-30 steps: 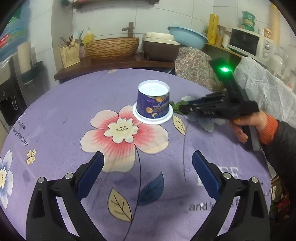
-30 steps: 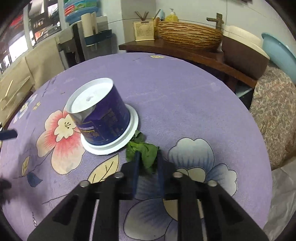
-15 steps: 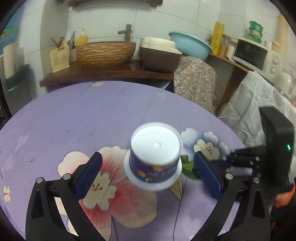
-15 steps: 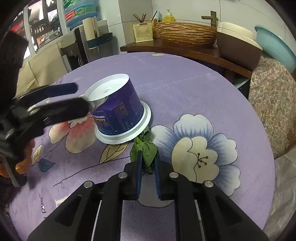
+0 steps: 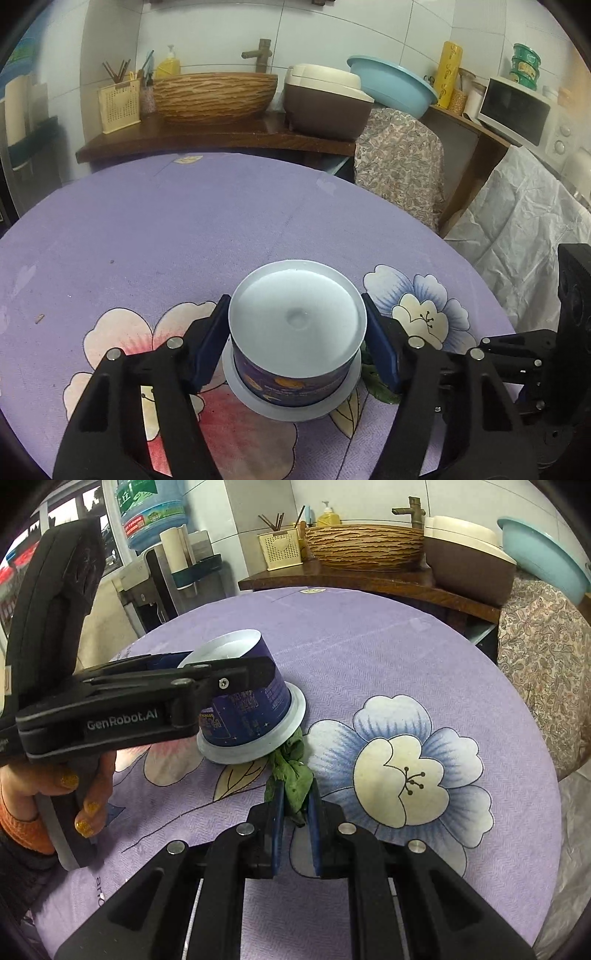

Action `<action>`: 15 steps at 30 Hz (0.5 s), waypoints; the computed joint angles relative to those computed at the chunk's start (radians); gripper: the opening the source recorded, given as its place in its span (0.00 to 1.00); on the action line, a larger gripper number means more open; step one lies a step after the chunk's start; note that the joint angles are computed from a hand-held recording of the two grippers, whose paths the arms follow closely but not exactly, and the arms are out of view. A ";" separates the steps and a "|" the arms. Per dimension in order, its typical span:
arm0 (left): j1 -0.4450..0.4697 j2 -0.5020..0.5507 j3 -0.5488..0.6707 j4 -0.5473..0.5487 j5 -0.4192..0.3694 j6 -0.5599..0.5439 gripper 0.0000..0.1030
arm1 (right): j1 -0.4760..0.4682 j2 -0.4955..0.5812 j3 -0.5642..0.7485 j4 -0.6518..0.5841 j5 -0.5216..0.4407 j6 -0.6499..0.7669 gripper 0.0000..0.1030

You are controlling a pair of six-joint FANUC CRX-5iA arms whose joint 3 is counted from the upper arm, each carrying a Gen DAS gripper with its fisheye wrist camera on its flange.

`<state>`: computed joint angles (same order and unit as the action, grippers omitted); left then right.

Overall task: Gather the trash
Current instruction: 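Grasp the green leaves with the right gripper while the left grasps the blue cup, then carry the cup and leaves over the black bin and open both grippers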

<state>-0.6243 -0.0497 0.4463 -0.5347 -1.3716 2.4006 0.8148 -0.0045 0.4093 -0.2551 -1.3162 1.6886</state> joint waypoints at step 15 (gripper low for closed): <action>-0.172 -0.116 -0.022 -0.101 0.002 0.086 0.65 | -0.048 -0.188 -0.116 0.001 0.043 -0.024 0.13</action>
<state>-0.7960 -0.1660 0.4241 -0.6354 -1.3695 2.4863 0.7668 -0.1927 0.2935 -0.2541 -1.2735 1.6642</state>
